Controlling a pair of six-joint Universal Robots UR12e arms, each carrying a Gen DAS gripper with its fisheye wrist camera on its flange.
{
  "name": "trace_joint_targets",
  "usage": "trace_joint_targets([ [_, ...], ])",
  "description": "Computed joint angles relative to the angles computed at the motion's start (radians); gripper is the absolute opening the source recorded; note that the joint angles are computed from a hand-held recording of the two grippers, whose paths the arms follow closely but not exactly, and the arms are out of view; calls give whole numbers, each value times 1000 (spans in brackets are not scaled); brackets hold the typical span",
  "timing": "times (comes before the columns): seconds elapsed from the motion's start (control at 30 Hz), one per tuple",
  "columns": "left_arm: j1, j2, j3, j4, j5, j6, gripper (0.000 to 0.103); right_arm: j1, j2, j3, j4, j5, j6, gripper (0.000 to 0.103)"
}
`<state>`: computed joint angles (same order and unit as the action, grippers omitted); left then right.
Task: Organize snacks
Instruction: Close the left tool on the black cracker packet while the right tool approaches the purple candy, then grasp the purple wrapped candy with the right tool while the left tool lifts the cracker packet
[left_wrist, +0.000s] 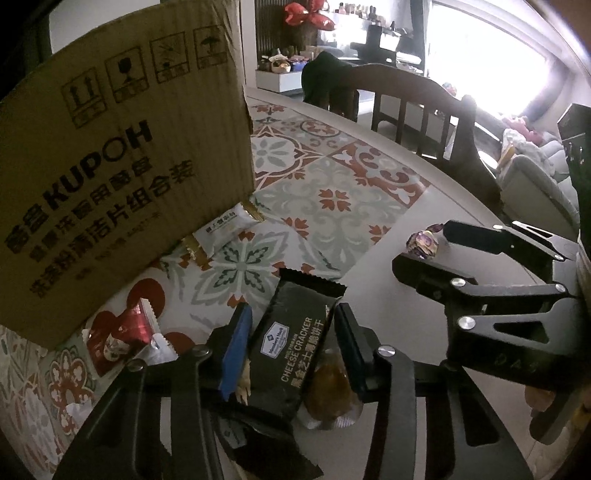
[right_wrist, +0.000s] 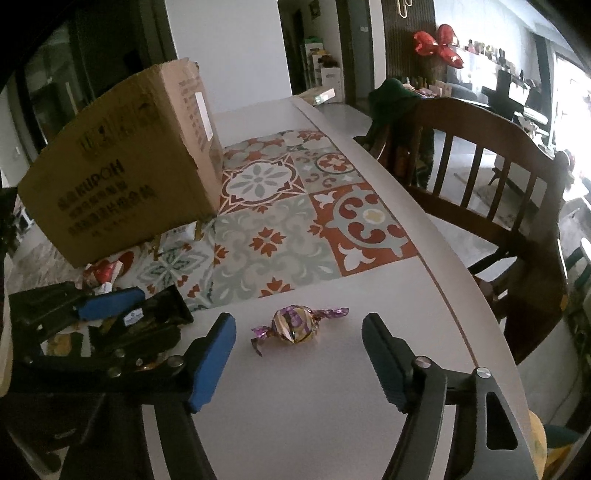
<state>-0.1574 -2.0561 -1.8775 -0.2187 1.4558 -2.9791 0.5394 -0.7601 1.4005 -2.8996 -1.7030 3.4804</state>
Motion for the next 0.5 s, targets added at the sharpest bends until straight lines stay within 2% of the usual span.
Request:
trace_joint_targets([
  [0.17,1,-4,3,2,-7,-2,39,3,8,-10,6,-6,-13,59],
  [0.23,0,-3,2,5,-4,2,37,5,10,-11,1,-10,-22,43],
  [0.33,0,-4,1,13,-4,-4,36,7,11,-12,-4,-14,-36,31],
  [0.5,2,-3,0,18,-6,-19,34,5,8,-9,-8,-1,-31,29],
])
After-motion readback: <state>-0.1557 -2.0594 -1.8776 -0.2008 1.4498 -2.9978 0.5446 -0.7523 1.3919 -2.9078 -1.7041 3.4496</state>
